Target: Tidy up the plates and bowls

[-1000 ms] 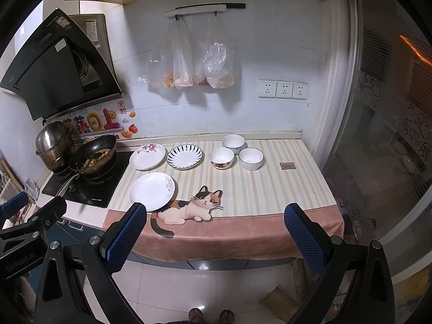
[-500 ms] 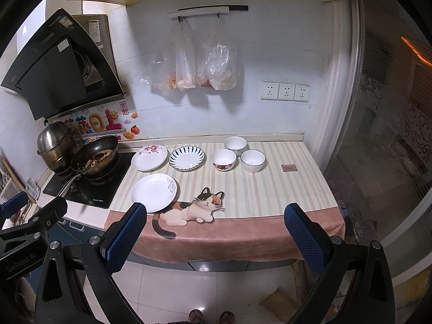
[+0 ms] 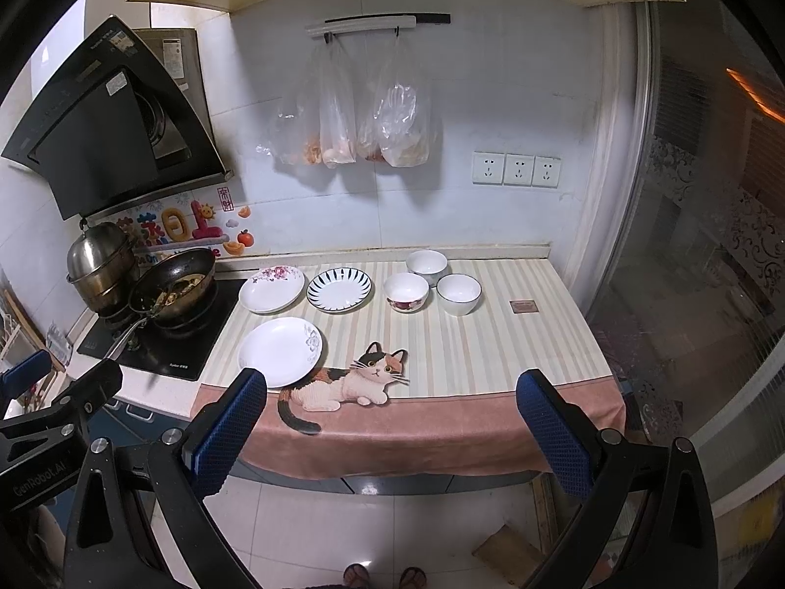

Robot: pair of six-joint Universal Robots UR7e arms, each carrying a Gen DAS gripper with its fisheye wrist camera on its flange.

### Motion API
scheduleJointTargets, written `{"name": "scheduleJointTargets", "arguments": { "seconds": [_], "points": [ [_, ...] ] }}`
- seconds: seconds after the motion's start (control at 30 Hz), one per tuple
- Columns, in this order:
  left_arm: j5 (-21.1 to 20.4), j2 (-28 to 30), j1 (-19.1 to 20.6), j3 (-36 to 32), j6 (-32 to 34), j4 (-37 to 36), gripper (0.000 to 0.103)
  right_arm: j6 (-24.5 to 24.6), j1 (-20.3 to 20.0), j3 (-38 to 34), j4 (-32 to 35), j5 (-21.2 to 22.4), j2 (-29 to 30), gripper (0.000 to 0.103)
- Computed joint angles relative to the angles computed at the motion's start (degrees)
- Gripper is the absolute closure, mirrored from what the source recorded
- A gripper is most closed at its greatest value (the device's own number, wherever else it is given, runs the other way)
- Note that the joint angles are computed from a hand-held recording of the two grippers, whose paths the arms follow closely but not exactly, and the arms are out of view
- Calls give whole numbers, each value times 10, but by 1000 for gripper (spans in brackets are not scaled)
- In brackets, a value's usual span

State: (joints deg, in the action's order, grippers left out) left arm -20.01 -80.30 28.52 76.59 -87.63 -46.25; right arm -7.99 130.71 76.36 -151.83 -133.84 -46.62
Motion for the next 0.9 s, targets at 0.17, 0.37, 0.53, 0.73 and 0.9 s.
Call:
{"name": "scheduleJointTargets", "arguments": {
  "seconds": [0.17, 0.37, 0.53, 0.73, 0.9],
  "points": [
    [-2, 1, 0, -4, 0, 3, 0, 2, 0, 2, -1, 1, -1, 0],
    [0, 2, 0, -6, 1, 4, 0, -1, 0, 6, -6, 1, -2, 0],
    [2, 0, 2, -6, 7, -1, 0, 3, 2, 0, 1, 1, 0, 0],
    [4, -2, 3, -4, 11, -4, 0, 6, 4, -5, 5, -1, 4, 0],
    [10, -24, 21, 23, 83, -98, 0, 11, 5, -20, 5, 3, 16, 0]
  ]
}}
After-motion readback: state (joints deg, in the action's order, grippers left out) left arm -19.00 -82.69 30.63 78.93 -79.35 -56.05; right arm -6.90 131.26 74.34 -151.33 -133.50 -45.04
